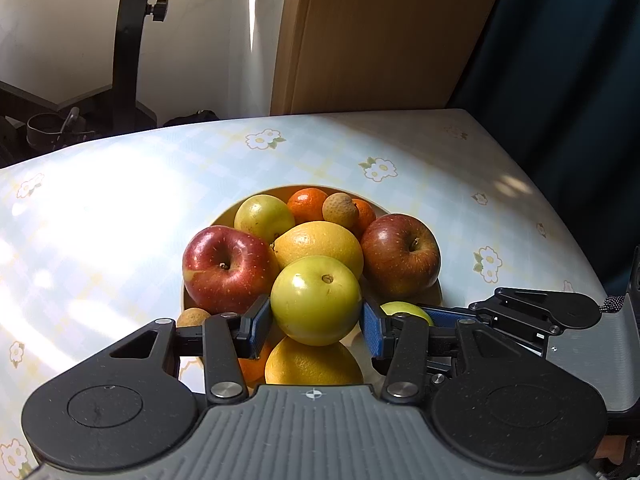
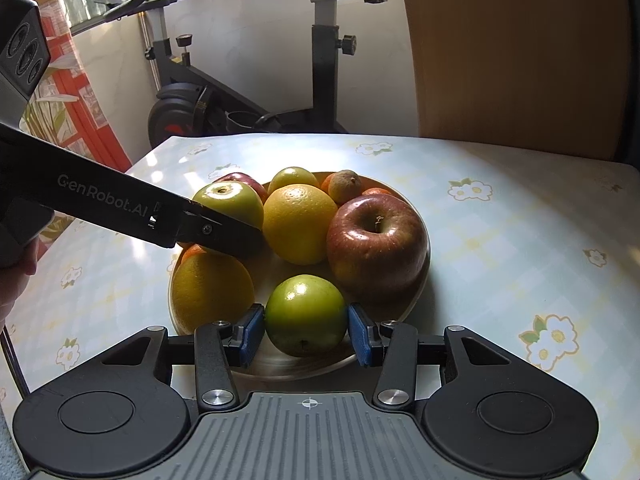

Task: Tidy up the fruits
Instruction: 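Carry both green apples over the plate and open both tools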

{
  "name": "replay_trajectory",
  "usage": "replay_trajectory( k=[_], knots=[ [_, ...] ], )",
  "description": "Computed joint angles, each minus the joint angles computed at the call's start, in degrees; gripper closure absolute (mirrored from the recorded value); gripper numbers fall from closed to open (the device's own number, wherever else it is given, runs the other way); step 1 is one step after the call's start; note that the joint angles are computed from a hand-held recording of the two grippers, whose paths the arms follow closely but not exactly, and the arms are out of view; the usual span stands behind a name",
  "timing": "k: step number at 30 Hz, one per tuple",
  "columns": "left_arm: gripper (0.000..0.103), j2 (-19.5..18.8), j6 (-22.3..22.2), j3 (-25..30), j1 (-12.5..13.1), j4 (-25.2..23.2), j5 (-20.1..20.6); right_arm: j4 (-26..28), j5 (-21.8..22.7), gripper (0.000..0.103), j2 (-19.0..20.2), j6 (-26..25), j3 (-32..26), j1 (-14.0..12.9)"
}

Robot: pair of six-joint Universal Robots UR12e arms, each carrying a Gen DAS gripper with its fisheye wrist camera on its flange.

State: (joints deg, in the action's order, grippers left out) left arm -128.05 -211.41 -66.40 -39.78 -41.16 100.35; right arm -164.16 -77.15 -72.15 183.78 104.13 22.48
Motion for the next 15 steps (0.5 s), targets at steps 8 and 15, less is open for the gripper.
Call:
replay_trajectory(
  k=[8, 15],
  knots=[
    [0.053, 0.29, 0.37, -0.5, 0.0, 1.23, 0.45, 0.59, 0.21, 0.061, 0.78, -0.32, -0.9, 0.27],
    [0.053, 0.99, -0.73, -1.37, 0.16, 2.76, 1.0, 0.94, -0.5, 0.061, 1.45, -0.51, -1.97, 0.73]
  ],
)
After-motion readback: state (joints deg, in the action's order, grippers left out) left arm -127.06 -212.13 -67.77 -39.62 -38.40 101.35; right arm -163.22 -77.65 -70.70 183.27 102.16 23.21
